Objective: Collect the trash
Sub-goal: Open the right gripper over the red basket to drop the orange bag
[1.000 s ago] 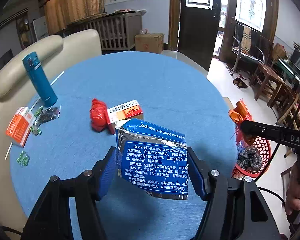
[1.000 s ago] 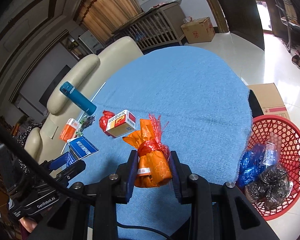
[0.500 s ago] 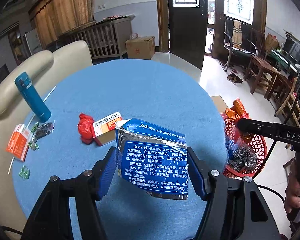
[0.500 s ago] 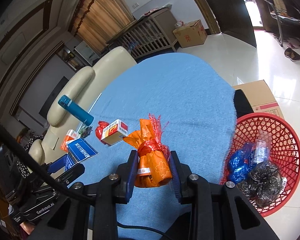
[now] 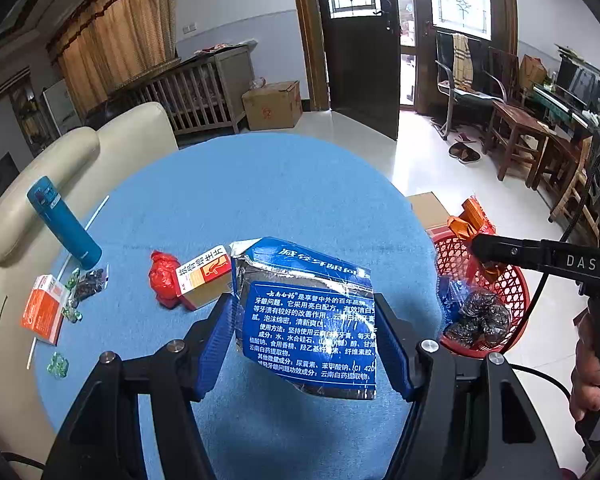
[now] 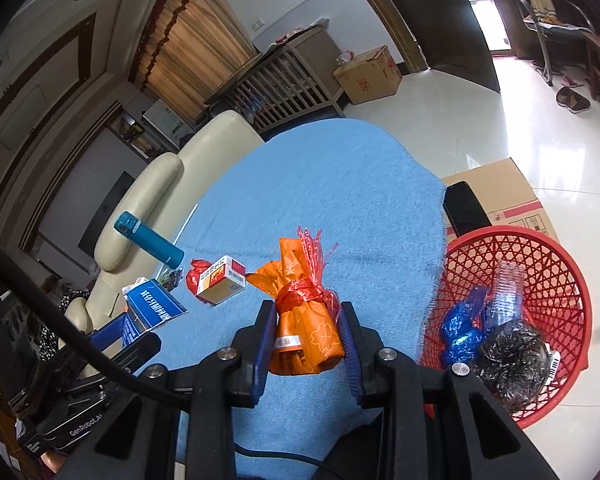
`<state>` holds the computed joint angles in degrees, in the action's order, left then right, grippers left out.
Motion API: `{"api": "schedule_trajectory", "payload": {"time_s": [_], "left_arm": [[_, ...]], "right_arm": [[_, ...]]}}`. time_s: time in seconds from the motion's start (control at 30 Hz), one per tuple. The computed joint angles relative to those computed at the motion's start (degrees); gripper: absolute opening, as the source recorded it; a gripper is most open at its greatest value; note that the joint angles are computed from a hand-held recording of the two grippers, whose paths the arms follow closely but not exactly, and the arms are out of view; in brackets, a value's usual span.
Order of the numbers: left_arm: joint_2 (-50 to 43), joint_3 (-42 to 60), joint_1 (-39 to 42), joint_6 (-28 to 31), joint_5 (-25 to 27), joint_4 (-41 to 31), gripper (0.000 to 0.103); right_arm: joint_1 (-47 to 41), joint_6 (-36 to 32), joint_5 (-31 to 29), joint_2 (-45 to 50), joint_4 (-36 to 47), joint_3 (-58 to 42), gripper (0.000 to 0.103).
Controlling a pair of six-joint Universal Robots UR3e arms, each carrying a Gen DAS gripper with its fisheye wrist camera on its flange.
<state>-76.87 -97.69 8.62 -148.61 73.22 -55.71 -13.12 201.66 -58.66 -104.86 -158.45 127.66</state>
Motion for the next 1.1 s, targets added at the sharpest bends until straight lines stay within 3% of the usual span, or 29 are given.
{"api": "schedule_trajectory", "payload": {"time_s": [0.6,1.1], "left_arm": [[-0.9,1.37,-5.58,-1.27,3.45,1.64,0.068],[-2.78,1.82,-13.22,-2.6,8.07,5.27,0.068]], "right_arm": [[-8.6,-2.72,5.21,-7.81,4.03,6.01,0.034],[-22.44,-10.89,13.31,-20.91,17.92,12.67,0.034]]}}
